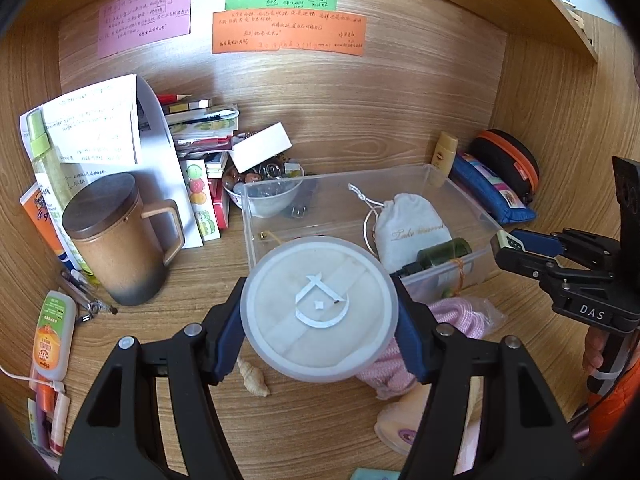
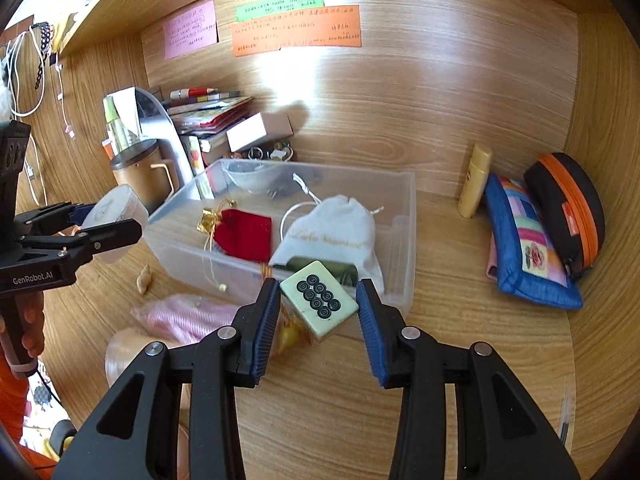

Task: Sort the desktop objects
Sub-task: 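Carry the white container with the left tool while the right tool carries the tile toward the box, then lower the white container into the box with the left tool while the right tool releases the tile there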

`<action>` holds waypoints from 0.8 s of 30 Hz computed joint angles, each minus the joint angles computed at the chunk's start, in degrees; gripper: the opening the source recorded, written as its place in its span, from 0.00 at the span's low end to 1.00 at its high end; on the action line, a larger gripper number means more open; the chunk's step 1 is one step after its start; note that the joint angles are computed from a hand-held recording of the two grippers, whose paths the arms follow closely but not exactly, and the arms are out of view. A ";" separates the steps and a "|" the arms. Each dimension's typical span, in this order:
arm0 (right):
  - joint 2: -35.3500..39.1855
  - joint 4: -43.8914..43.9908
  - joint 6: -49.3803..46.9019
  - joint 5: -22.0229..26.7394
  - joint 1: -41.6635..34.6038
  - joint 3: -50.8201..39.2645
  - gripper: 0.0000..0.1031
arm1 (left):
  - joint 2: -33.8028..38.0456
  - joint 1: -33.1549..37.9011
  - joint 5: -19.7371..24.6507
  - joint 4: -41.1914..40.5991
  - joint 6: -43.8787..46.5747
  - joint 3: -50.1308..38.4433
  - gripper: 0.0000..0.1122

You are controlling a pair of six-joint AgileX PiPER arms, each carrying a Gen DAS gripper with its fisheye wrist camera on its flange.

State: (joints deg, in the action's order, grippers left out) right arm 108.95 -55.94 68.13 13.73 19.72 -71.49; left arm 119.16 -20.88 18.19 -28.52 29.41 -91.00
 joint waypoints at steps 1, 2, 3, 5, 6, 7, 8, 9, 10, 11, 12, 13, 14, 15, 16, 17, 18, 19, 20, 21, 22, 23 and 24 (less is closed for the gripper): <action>0.20 -0.11 0.03 0.05 0.00 -0.32 0.35 | 0.44 -0.02 0.09 0.46 -0.63 -0.77 0.58; 0.67 -0.49 0.31 0.35 -0.07 -1.16 0.35 | 0.84 0.00 0.29 0.70 -1.14 -1.49 0.58; 1.06 0.18 -0.39 0.37 -0.26 -1.80 0.35 | 1.37 0.06 0.84 0.69 -1.29 -2.45 0.58; 1.81 2.99 -3.12 0.06 -0.83 -3.07 0.35 | 2.65 0.09 1.89 1.34 -2.35 -4.60 0.58; 2.32 5.01 -5.16 0.07 -1.13 -3.96 0.35 | 3.34 0.08 2.41 1.61 -2.76 -5.70 0.58; 2.74 6.35 -6.59 0.19 -1.27 -4.66 0.35 | 3.98 0.09 3.03 1.70 -2.92 -6.78 0.58; 3.21 7.56 -8.00 0.34 -1.43 -5.45 0.35 | 4.56 0.07 3.53 1.82 -3.05 -7.71 0.58; 3.81 9.55 -10.18 0.41 -1.68 -6.47 0.35 | 5.24 -0.02 4.00 2.21 -3.43 -8.82 0.58; 4.02 10.57 -11.31 0.37 -1.83 -6.83 0.35 | 5.82 -0.10 4.38 2.64 -3.85 -9.77 0.58; 4.48 12.03 -12.85 0.46 -2.03 -7.62 0.35 | 6.40 -0.19 4.70 2.92 -4.21 -10.72 0.58; 5.04 14.54 -15.45 0.53 -2.23 -8.59 0.35 | 6.90 -0.23 5.08 3.01 -4.36 -11.60 0.58; 5.50 16.66 -17.66 0.60 -2.40 -9.40 0.35 | 7.67 -0.28 5.73 3.38 -4.87 -13.00 0.58; 6.23 19.12 -20.31 0.81 -2.52 -10.55 0.35 | 8.13 -0.30 6.00 3.50 -5.08 -13.74 0.58; 6.69 20.22 -21.57 1.02 -2.51 -11.26 0.35 | 8.82 -0.36 6.59 3.82 -5.36 -14.99 0.58; 7.18 21.12 -22.67 1.30 -2.46 -12.00 0.35 | 9.50 -0.48 7.04 4.48 -6.00 -16.18 0.58; 7.86 21.21 -23.07 1.87 -2.32 -13.02 0.35 | 10.08 -0.57 7.44 4.96 -6.46 -17.16 0.58; 8.27 20.84 -22.87 2.37 -2.20 -13.64 0.35 | 10.56 -0.59 7.84 5.01 -6.51 -17.96 0.58; 8.79 21.29 -23.55 2.81 -2.19 -14.40 0.35 | 11.24 -0.59 8.53 5.20 -6.66 -19.17 0.58; 9.01 22.12 -24.41 2.80 -2.26 -14.66 0.35 | 12.01 -0.72 9.11 5.91 -7.32 -20.44 0.58; 9.44 24.18 -26.41 2.88 -2.50 -15.28 0.35 | 12.69 -0.80 9.65 6.38 -7.79 -21.58 0.58; 9.75 25.27 -27.48 3.02 -2.64 -15.73 0.35 | 13.43 -0.79 10.37 6.54 -7.95 -22.80 0.58; 10.16 25.99 -28.20 3.22 -2.75 -16.30 0.35 | 14.39 -0.85 11.28 6.91 -8.37 -24.38 0.58; 10.68 26.85 -29.13 3.47 -2.87 -17.06 0.35 | 14.98 -0.89 11.81 7.26 -8.70 -25.32 0.58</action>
